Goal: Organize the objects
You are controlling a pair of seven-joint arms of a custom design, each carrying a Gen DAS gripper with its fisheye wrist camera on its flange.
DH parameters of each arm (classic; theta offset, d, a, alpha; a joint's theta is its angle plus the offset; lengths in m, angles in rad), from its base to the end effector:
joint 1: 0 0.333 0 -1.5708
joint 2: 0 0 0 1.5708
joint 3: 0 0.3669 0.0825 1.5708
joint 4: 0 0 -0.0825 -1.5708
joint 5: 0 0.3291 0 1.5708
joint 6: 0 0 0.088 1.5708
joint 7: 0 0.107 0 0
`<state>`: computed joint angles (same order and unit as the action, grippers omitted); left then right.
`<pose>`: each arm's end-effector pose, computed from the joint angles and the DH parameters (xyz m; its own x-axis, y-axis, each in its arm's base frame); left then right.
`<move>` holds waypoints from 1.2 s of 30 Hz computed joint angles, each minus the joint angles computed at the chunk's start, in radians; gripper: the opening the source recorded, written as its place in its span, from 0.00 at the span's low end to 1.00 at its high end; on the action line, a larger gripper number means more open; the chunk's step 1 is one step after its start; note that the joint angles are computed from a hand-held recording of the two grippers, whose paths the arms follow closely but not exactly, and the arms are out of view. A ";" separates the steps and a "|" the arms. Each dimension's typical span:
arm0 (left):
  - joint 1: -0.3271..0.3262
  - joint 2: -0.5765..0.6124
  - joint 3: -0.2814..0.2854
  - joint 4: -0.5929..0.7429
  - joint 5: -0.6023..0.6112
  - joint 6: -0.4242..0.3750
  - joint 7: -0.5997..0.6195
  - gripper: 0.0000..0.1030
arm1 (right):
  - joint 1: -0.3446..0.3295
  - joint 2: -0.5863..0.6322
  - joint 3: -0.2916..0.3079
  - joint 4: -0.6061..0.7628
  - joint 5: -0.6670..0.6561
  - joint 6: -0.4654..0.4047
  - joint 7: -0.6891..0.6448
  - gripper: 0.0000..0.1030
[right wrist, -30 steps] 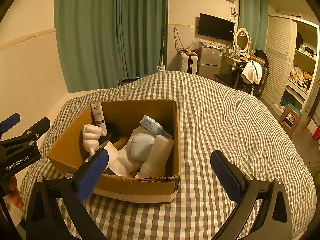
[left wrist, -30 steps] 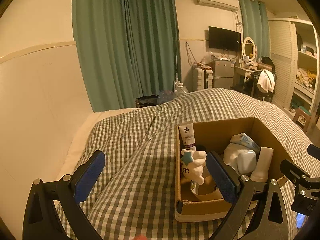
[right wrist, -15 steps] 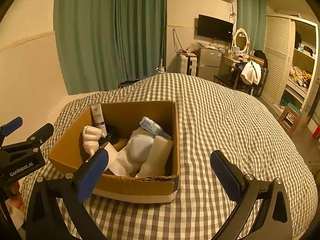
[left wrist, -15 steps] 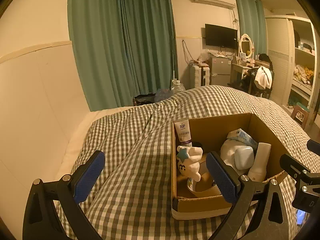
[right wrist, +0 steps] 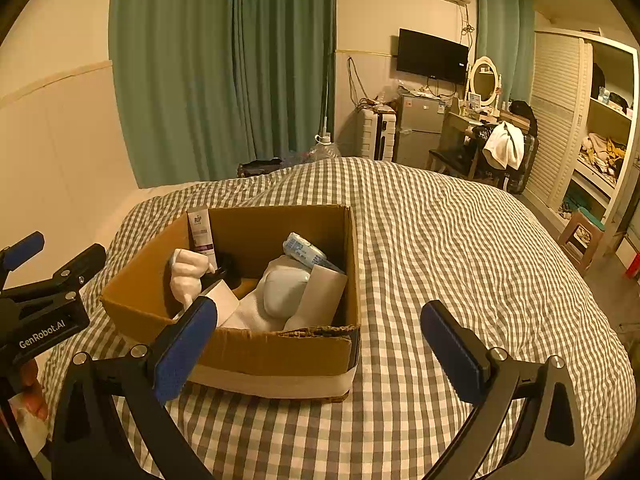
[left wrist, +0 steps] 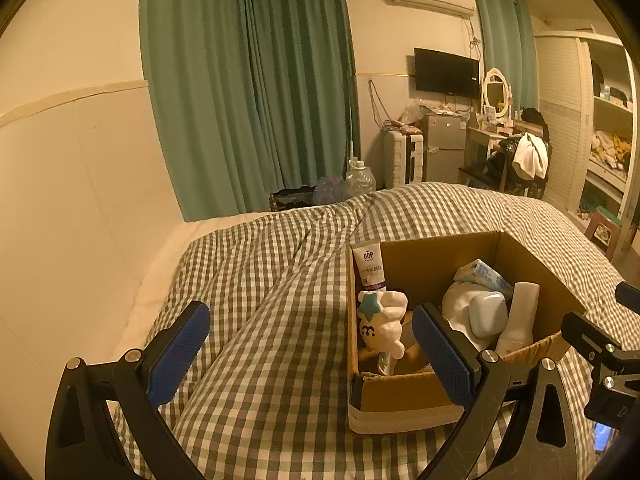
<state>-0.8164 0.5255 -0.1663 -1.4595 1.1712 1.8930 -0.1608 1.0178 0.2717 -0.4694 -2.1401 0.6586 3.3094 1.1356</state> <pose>0.4581 -0.5154 0.4766 0.3609 -0.9266 -0.1055 -0.5339 -0.1125 -0.8380 0.5126 0.2693 0.4845 0.3419 -0.9396 0.0143 -0.5677 -0.2187 -0.7937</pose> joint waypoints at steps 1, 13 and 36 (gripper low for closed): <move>-0.002 0.003 -0.001 0.007 -0.003 -0.006 0.004 1.00 | 0.005 0.000 -0.005 0.001 -0.001 -0.004 0.000 0.99; -0.005 0.007 0.003 0.015 -0.007 -0.004 0.010 1.00 | 0.033 -0.003 -0.041 0.001 -0.033 -0.015 0.030 0.99; 0.010 0.003 -0.004 -0.008 -0.017 0.016 0.003 1.00 | 0.032 0.015 -0.042 0.009 -0.058 -0.016 0.056 0.99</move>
